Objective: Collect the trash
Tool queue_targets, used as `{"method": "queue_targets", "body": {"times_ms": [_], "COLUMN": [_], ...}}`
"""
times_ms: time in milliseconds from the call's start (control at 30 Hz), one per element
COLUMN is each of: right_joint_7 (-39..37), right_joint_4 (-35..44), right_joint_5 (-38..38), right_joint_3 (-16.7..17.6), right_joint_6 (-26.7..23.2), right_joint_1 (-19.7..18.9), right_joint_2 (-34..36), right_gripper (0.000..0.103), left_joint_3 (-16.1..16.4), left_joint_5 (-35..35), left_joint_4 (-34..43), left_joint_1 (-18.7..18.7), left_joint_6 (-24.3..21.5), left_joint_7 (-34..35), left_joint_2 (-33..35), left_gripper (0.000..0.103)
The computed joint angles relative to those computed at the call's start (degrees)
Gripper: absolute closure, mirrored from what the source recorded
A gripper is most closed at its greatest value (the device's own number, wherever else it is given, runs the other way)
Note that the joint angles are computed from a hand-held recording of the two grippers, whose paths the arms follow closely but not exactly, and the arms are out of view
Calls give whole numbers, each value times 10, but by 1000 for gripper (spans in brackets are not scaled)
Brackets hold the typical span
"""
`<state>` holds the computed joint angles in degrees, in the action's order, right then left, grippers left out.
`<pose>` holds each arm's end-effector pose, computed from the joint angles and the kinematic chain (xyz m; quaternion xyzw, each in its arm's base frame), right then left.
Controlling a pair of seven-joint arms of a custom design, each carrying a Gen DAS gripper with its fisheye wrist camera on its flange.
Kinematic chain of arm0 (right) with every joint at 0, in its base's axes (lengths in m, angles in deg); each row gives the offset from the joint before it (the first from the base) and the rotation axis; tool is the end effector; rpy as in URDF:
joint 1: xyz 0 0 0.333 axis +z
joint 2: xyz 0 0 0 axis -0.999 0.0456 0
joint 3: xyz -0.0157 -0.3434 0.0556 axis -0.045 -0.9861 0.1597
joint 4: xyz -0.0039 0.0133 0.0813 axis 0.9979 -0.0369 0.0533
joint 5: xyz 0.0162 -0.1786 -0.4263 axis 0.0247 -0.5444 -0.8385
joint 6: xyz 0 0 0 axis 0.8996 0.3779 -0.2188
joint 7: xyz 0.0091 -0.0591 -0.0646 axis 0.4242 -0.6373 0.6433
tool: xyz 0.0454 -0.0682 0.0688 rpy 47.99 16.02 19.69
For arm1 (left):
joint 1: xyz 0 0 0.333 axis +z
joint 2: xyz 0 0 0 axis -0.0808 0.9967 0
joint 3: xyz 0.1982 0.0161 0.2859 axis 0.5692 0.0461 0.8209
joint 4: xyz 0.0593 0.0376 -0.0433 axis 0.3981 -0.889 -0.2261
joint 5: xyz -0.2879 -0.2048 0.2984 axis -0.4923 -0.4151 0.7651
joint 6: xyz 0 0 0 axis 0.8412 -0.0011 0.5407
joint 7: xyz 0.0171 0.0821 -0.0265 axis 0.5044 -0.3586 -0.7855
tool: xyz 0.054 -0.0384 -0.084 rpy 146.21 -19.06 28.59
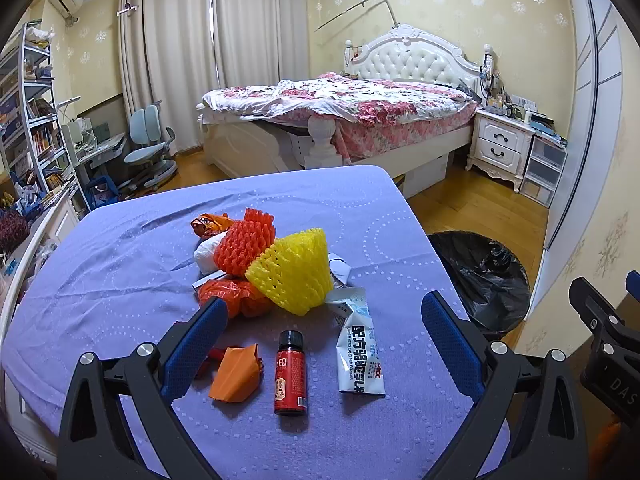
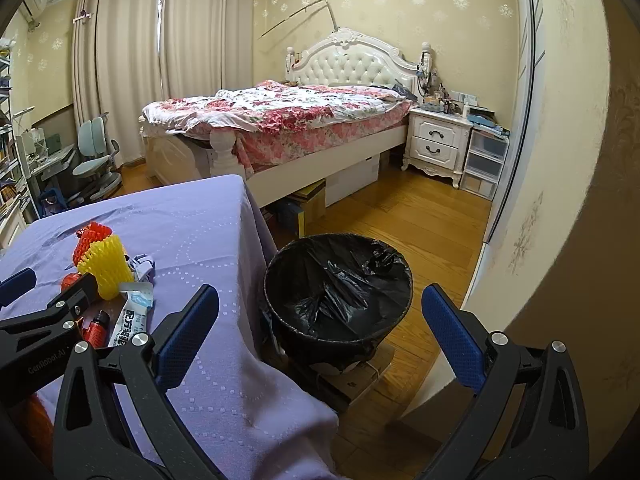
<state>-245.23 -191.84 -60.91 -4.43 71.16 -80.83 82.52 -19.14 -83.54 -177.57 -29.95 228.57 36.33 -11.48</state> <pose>0.6087 0.0802 0.3863 -0.4393 0.7549 -0.4224 0.2422 0.7035 -0.2683 0.3962 -0.4903 0.7487 -0.3566 0.2682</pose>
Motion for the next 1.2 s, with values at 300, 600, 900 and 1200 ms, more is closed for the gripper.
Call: {"method": "queue_targets", "body": {"times_ms": [300, 600, 900, 1200], "right_joint_7": [4, 4, 0, 16], "right_joint_4": [-2, 3, 3, -2], "right_joint_5": [-5, -8, -4, -13], "right_joint_3": [-5, -6, -6, -6], "right_joint_6": [14, 16, 16, 17], "right_joint_1": [-6, -7, -7, -8], "right_joint_2": [0, 4, 4, 5], "right_gripper": [4, 4, 4, 4], "left_joint_3": [4, 8, 10, 5], "left_joint_5": [12, 21, 24, 24], "left_joint_4": [2, 1, 1, -8], "left_joint_1": [-3, -6, -8, -4], "left_joint_6": [-9, -9, -8, 3], "left_joint_7": [-13, -23, -26, -22], "left_joint_2": [-6, -6, -5, -3], "left_gripper": [6, 6, 6, 6]}}
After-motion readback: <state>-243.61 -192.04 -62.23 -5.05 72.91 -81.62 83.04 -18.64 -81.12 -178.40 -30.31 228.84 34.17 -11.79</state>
